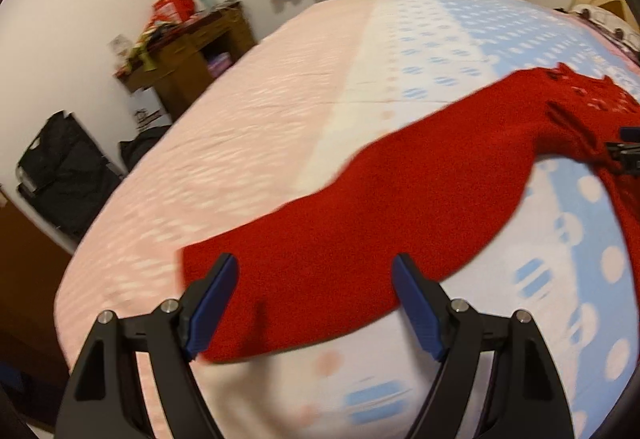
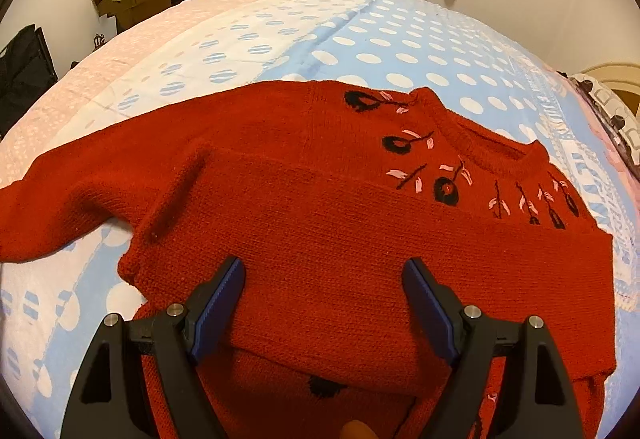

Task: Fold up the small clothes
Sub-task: 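Move the left gripper to the other sleeve cuff and grasp it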

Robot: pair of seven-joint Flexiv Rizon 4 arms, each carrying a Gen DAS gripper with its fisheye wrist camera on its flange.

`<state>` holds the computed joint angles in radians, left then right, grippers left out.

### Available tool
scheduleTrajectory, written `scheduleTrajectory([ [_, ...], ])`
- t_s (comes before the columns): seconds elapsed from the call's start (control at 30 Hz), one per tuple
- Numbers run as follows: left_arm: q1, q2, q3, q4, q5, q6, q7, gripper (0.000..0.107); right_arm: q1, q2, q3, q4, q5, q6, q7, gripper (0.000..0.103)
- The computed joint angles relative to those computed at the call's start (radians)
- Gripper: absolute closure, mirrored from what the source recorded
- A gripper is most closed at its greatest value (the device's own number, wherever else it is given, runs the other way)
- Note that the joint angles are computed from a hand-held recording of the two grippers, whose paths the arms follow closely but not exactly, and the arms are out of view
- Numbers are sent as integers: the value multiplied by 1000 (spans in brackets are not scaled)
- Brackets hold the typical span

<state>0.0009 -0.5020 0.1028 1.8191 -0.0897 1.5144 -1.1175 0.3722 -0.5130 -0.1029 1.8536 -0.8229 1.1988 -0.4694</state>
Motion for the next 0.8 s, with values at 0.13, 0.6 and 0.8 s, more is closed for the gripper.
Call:
scheduleTrajectory([
  [0.13,-5,-8,47,-16,0,-9,-42,21,-9,29,22,28,19,29,-17,21],
  [0.6,181,-51,-133,-55,-196,-136,-55,31,7,146,44,157,-158,78,9,21],
  [0.8,169,-70,-137,-83,-221,-156,-52,51,0,164,49,176,-282,50,73,21],
])
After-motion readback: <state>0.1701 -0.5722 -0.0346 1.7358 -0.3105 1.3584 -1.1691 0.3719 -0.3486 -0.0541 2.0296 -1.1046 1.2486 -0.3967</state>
